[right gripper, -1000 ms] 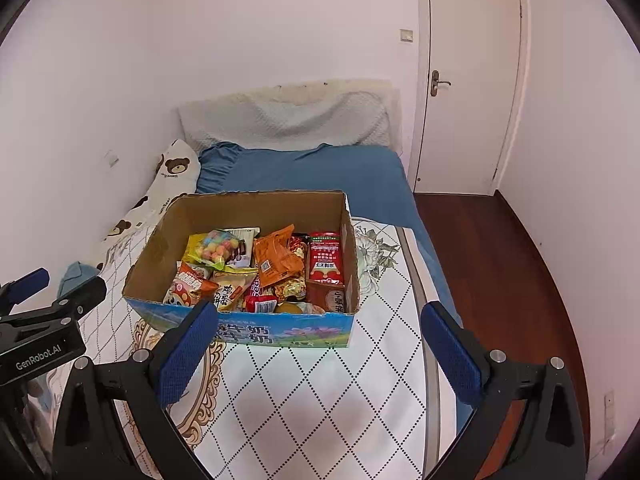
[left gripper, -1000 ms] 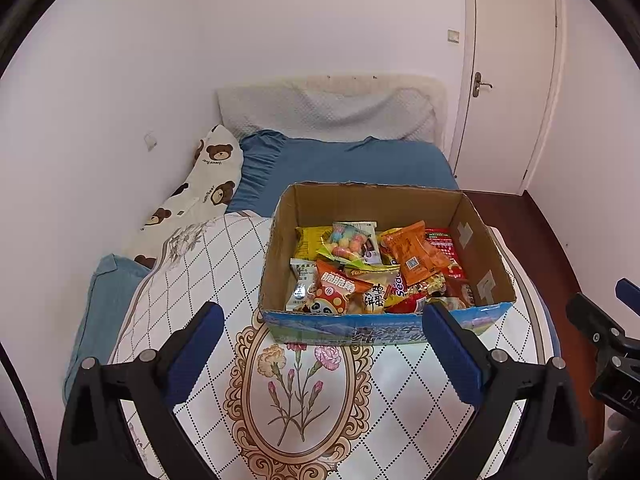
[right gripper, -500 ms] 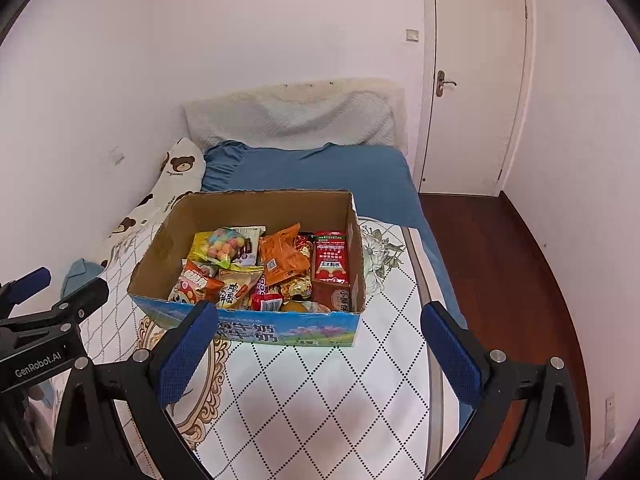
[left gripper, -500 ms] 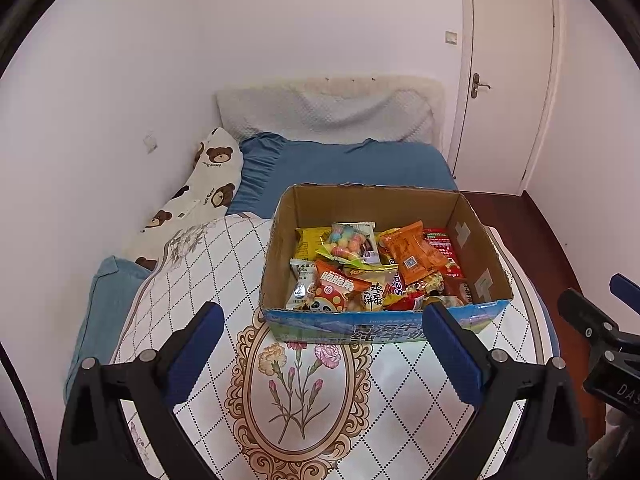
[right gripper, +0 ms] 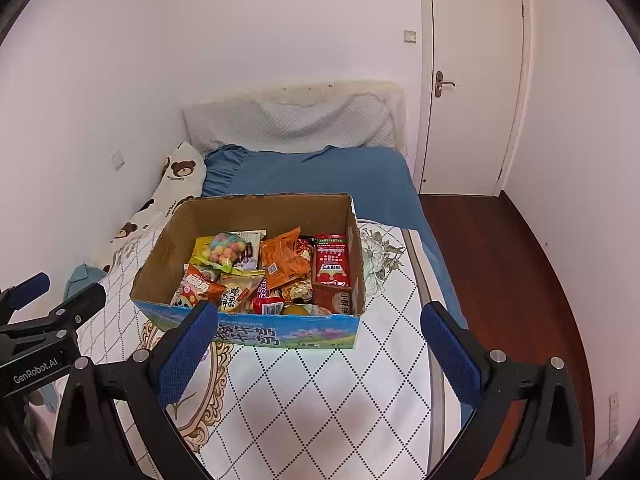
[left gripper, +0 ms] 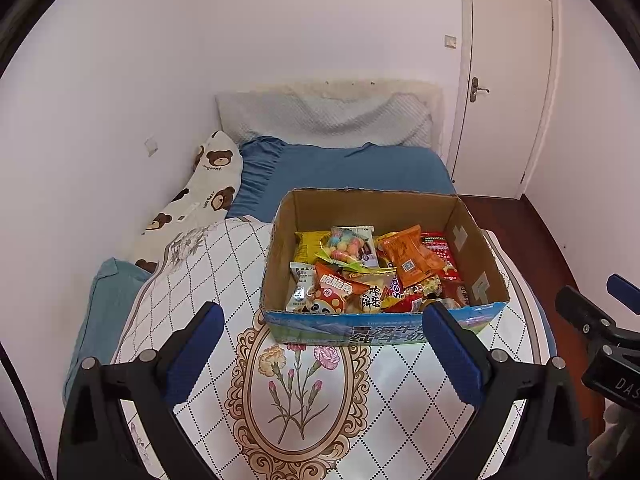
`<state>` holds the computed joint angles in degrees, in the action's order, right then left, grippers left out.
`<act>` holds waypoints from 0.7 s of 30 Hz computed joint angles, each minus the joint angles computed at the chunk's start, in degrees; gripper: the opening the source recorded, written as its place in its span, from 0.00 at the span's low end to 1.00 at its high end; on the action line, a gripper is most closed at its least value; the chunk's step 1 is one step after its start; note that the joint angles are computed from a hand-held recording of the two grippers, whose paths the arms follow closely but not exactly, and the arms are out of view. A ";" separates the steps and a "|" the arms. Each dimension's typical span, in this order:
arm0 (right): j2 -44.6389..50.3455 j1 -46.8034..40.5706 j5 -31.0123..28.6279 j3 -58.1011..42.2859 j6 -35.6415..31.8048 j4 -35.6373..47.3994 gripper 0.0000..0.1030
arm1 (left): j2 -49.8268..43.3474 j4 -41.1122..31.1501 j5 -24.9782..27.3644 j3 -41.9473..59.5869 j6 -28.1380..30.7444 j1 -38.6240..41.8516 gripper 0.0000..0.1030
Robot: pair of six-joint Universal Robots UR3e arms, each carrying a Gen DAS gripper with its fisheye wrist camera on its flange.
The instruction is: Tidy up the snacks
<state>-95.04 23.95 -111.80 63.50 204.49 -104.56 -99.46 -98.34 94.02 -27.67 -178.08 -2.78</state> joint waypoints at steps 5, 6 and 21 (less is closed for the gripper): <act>-0.19 -0.08 0.20 0.20 0.11 -0.13 1.00 | -0.20 -0.66 -0.43 0.84 -0.09 0.17 0.99; -0.23 -0.15 0.27 0.19 -0.05 -0.14 1.00 | -0.12 -0.89 -0.34 1.02 -0.11 0.16 0.99; -0.84 0.44 0.37 0.77 0.59 -0.17 1.00 | 1.38 -0.32 0.06 -0.99 -0.23 -0.41 0.99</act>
